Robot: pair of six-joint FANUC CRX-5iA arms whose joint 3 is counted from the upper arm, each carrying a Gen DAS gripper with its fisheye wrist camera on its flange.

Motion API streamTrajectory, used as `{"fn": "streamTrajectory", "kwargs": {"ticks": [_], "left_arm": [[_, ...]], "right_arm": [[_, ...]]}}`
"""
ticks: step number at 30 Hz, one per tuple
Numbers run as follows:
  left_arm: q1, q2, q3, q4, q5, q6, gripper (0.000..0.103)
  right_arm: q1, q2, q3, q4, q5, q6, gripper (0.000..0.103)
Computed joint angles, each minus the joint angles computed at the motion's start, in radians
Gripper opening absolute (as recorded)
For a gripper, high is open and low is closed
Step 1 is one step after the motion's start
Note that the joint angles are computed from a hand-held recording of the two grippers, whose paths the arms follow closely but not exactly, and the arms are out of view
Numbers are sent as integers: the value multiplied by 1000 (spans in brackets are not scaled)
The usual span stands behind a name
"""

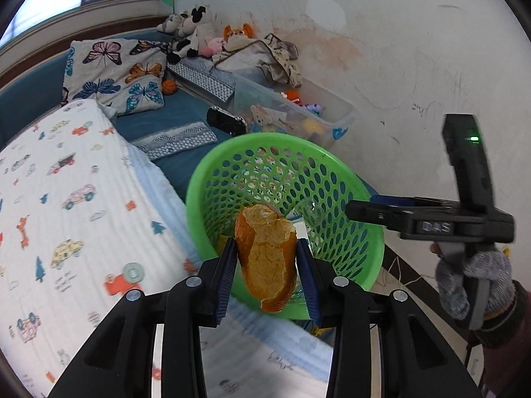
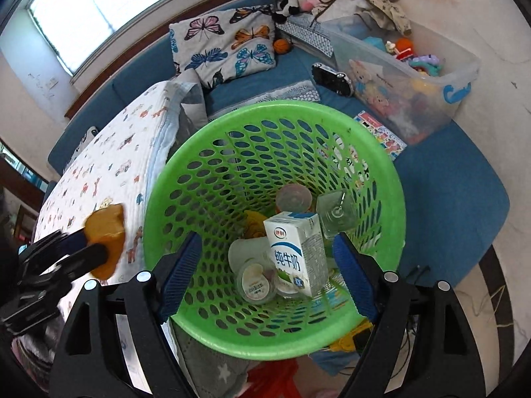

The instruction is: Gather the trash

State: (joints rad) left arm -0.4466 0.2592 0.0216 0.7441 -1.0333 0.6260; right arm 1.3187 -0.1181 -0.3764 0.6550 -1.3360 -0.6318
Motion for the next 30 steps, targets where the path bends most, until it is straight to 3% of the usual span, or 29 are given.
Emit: {"fn": "streamTrajectory", "kwargs": {"ticks": [10,22,30], "left_arm": [[-36,28,29,-46,2,45,40],[-30,22,16,-29,22,46,59],[0,-40,-53,2,59,7,75]], "right_arm": [[53,60,57,5,-100,69,84],[96,157,127,12,-205,120,92],[118,190,150,22,-236,94,95]]}}
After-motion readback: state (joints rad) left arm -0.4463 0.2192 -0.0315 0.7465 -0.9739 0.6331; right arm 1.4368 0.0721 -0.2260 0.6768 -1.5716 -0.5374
